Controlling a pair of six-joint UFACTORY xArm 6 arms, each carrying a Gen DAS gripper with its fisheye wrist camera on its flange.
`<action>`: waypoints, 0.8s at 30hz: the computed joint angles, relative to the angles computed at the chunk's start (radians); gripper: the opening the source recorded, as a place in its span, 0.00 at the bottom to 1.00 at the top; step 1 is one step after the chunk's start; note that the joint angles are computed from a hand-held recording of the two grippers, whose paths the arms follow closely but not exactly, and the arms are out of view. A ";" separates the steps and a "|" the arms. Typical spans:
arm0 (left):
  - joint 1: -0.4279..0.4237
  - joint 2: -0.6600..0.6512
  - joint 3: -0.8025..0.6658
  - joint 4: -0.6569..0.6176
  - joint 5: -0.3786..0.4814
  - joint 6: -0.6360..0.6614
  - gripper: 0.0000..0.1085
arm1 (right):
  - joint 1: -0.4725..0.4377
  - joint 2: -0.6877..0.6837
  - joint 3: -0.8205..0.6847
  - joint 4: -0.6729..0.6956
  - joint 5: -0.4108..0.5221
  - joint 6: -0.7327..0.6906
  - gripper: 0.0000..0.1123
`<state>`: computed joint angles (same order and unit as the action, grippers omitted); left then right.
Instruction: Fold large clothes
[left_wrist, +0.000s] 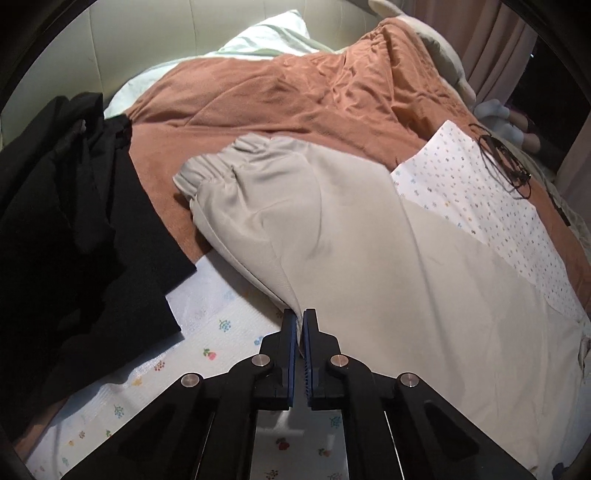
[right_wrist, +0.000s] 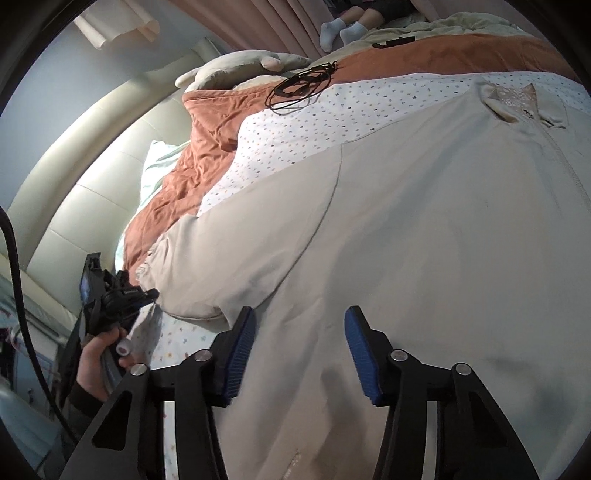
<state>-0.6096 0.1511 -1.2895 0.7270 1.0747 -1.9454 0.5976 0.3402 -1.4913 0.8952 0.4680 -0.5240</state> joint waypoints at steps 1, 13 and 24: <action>-0.011 0.003 -0.021 0.020 0.027 0.009 0.03 | 0.004 0.011 -0.015 0.011 0.007 -0.011 0.36; -0.119 0.050 -0.345 0.179 0.196 0.214 0.02 | 0.024 0.168 -0.217 0.086 0.186 -0.010 0.20; -0.206 0.381 -0.952 0.208 0.208 0.474 0.02 | 0.018 0.137 -0.183 0.013 0.246 0.074 0.20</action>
<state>-0.8154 0.5316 -2.2418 0.9355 1.2830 -1.4710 0.6153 0.4777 -1.6740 0.9081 0.7137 -0.4500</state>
